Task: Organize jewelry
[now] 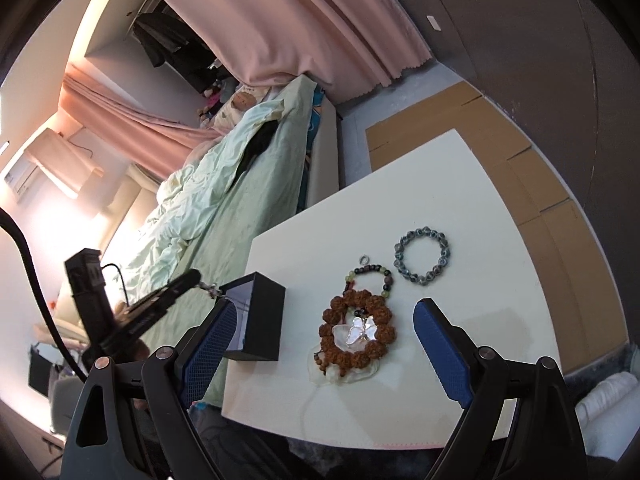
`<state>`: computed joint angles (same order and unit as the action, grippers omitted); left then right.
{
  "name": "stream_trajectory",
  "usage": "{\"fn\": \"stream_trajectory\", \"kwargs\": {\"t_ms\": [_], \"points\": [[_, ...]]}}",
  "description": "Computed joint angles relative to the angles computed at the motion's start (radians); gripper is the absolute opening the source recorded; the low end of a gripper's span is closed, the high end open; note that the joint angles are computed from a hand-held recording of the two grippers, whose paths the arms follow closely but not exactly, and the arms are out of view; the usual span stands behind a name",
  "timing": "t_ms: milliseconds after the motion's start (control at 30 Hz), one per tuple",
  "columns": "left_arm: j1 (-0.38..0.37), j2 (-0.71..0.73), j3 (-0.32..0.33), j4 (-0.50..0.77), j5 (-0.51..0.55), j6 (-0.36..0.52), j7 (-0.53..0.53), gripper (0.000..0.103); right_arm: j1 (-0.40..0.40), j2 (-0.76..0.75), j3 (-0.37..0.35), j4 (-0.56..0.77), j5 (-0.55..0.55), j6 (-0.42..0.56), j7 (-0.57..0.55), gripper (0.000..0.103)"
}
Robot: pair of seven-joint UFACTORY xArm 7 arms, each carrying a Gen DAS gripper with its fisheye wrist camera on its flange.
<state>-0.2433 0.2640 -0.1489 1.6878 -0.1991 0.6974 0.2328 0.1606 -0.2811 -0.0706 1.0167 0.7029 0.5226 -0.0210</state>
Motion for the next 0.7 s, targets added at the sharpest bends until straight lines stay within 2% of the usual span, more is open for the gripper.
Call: {"fn": "stream_trajectory", "kwargs": {"t_ms": [133,233,267,333,367,400,467,700], "points": [[-0.026,0.030,0.030,0.019,0.089,0.013,-0.077,0.006,-0.001,-0.006,-0.002,-0.003,0.000,0.003,-0.001,0.091],[-0.013,0.065,0.022,0.069,0.078,0.080,-0.086,0.010,0.002,-0.010,-0.006,-0.007,0.008,0.004,-0.008,0.091],[-0.007,0.072,0.019,0.079,0.067,0.099,-0.086,0.016,0.002,-0.011,-0.007,-0.008,0.009,0.004,-0.009,0.091],[-0.002,0.063,0.018,0.066,0.056,0.090,-0.091,0.041,0.001,-0.011,-0.006,-0.008,0.006,0.004,-0.006,0.091],[-0.001,0.050,0.018,0.048,0.054,0.068,-0.095,0.062,0.000,-0.011,-0.007,-0.008,0.006,0.005,-0.005,0.091],[-0.001,0.037,0.017,0.028,0.050,0.039,-0.096,0.077,-0.001,-0.011,-0.008,-0.008,0.005,0.007,-0.003,0.091],[0.005,0.011,0.006,-0.004,0.025,-0.011,-0.081,0.082,-0.005,-0.010,-0.008,-0.010,0.003,0.006,0.003,0.091],[-0.013,0.008,-0.024,0.030,-0.019,0.039,-0.037,0.082,-0.035,-0.006,-0.002,-0.017,-0.045,0.017,0.077,0.090]]}}
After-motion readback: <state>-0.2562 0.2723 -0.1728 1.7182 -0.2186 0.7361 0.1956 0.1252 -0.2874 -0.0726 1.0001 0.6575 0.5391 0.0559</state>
